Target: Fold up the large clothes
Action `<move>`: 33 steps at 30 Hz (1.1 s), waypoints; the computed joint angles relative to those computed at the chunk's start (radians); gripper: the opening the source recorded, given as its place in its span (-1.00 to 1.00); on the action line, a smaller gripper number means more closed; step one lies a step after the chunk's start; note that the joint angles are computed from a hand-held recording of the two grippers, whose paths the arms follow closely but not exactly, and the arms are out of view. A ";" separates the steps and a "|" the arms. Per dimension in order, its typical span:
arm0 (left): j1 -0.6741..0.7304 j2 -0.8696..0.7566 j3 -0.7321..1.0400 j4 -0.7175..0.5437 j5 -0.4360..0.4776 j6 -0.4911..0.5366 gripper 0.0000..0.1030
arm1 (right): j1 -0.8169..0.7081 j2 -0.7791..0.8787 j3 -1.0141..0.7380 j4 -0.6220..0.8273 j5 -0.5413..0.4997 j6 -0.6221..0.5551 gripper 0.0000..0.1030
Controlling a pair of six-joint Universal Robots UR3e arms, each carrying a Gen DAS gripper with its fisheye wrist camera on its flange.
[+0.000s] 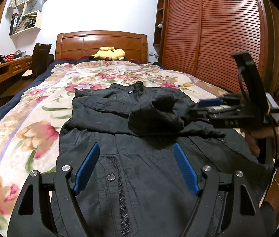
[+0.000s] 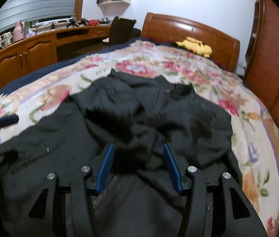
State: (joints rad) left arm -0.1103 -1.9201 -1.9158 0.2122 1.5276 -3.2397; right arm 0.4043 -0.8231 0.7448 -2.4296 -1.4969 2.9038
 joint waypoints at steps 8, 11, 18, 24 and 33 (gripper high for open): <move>-0.006 -0.012 0.015 -0.009 0.006 0.003 0.52 | -0.055 -0.111 0.239 -0.080 -0.014 0.064 0.05; -0.021 -0.018 0.023 -0.014 0.022 0.002 0.52 | -0.073 -0.120 0.285 -0.099 -0.039 0.091 0.05; -0.029 -0.027 0.037 -0.020 0.028 0.001 0.52 | -0.092 -0.103 0.313 -0.125 -0.028 0.158 0.04; -0.060 -0.059 0.091 -0.050 0.055 -0.008 0.52 | -0.083 -0.108 0.375 -0.195 -0.038 0.188 0.05; -0.080 -0.108 0.251 -0.199 0.079 -0.041 0.52 | -0.115 -0.146 0.502 -0.325 0.004 0.210 0.04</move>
State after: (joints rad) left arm -0.1905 -2.0280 -1.6643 0.0134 1.6063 -3.2808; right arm 0.2889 -0.9689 1.2472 -2.7549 -1.4930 3.1138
